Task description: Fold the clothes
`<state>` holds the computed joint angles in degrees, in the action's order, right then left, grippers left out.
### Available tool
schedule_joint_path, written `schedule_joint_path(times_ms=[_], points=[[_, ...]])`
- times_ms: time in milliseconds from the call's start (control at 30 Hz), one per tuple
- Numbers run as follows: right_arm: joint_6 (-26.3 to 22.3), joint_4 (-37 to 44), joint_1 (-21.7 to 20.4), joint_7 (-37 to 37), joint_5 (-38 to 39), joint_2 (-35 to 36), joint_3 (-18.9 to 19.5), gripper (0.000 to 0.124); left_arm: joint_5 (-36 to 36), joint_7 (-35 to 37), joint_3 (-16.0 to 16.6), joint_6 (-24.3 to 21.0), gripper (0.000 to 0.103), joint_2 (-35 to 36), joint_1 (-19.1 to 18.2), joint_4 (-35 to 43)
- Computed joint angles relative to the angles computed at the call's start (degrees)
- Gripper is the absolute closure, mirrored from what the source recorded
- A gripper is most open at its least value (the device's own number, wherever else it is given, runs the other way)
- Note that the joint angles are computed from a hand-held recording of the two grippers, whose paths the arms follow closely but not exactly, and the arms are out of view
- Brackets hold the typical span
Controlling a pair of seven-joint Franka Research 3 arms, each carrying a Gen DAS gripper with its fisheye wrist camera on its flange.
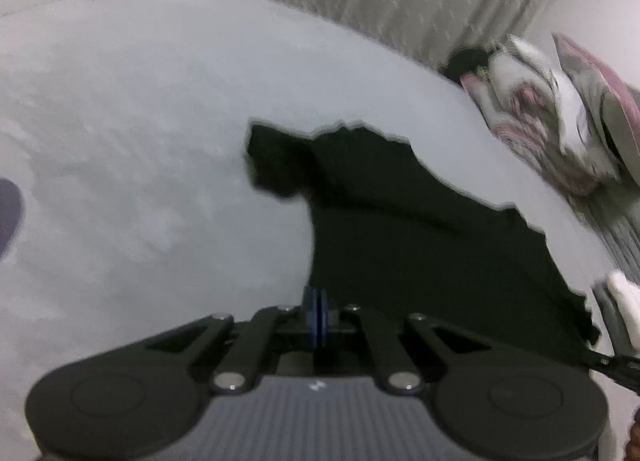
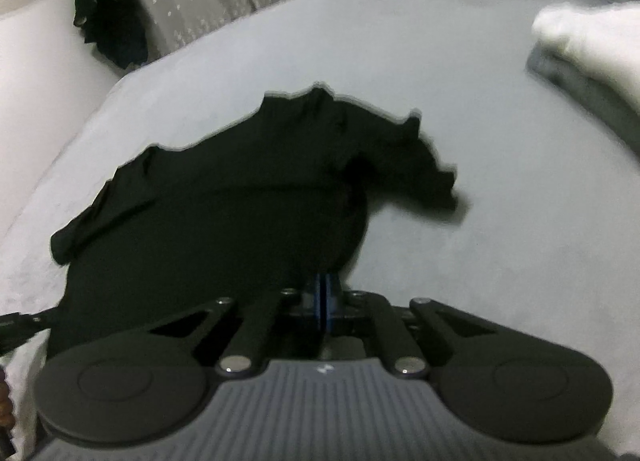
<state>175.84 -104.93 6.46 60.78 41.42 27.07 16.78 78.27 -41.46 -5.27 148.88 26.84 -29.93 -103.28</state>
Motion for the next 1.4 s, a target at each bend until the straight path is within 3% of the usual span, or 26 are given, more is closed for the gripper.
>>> schedule_joint_path(times_ms=[100,267,333,433,567,767,833,900,967,1067,1400], points=[[3.4,-0.2,-2.1,-2.1,1.3,-0.2,2.1,0.121,0.4,-0.2,-0.1,0.0,0.101,-0.8,0.4,-1.0],[-3.5,0.6,-0.6,1.0,-0.8,0.5,-1.3,0.116,-2.6,6.2,-0.5,0.4,0.098,0.6,0.2,-0.1],[-3.6,-0.5,-3.0,-2.2,2.0,-0.4,1.2,0.109,-2.0,5.2,-0.3,3.0,0.09,-0.9,0.6,-2.0],[-7.7,-2.2,-5.2,-6.2,6.5,-2.7,2.2,0.106,-0.7,4.4,-0.5,8.3,0.074,-3.2,1.9,-5.2],[-12.1,-5.3,-8.0,-13.9,15.4,-6.3,3.4,0.087,2.7,2.1,-0.8,15.4,0.068,-5.5,3.3,-9.0],[-18.5,-9.3,-7.5,-20.0,21.8,-10.3,1.2,0.087,12.9,-8.3,-1.6,23.3,0.067,-5.4,4.5,-10.0],[-19.1,-10.2,-6.4,-21.3,22.6,-10.8,0.1,0.087,12.2,-6.4,-3.0,22.7,0.077,-5.1,4.9,-9.9],[-18.3,-11.1,-4.8,-23.2,23.2,-11.3,-1.0,0.088,4.2,2.7,-4.6,20.2,0.101,-5.4,5.1,-10.9],[-17.5,-11.7,-3.1,-24.1,22.7,-11.9,-2.3,0.09,-3.4,9.7,-5.3,16.0,0.101,-6.5,4.2,-12.2],[-18.8,-11.6,-1.7,-23.7,24.0,-12.2,-4.6,0.09,-7.9,12.4,-4.7,12.3,0.101,-8.3,2.5,-13.6],[-22.6,-7.2,-0.5,-22.6,34.0,-8.8,-8.4,0.09,-4.3,7.7,-2.5,15.8,0.094,-8.1,1.7,-14.0]])
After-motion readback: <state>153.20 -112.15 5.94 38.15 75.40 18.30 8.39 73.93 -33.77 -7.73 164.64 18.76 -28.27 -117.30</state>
